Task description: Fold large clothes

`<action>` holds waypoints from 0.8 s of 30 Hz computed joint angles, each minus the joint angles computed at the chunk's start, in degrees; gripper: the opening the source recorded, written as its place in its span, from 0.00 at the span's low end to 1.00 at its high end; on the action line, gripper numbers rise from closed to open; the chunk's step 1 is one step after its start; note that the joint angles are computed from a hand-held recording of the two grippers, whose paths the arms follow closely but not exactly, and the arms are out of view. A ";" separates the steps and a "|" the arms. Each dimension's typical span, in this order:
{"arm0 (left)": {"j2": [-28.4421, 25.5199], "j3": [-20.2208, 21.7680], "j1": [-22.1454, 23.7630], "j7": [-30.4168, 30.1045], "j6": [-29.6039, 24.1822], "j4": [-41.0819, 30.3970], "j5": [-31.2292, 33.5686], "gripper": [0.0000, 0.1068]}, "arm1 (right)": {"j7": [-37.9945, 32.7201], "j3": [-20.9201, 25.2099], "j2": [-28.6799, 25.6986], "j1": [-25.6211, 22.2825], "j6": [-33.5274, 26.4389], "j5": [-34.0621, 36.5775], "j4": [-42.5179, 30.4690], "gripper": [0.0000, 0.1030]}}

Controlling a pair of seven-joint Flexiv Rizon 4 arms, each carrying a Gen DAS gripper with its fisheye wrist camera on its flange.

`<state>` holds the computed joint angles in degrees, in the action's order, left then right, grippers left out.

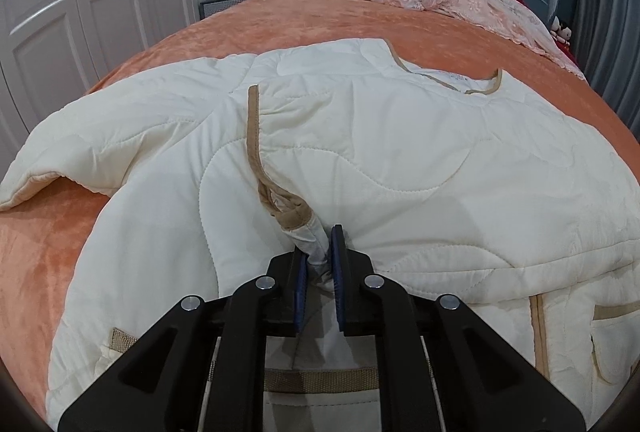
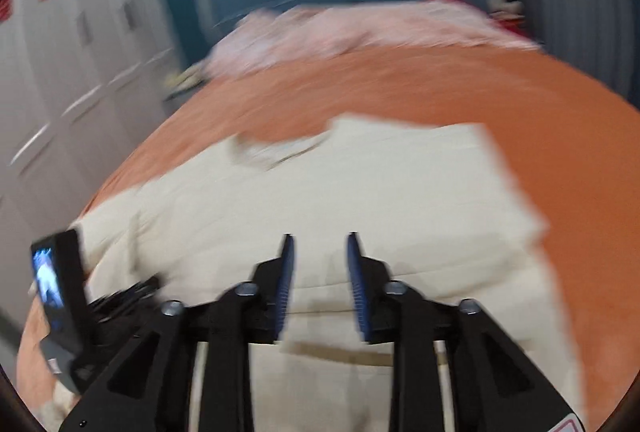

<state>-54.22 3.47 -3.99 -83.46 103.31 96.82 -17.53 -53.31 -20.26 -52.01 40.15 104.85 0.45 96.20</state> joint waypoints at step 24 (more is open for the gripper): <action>7.59 -17.54 20.48 -5.55 5.78 11.97 6.87 0.76 | 7.82 -4.22 -8.60 4.08 -7.73 -10.09 -5.80 0.06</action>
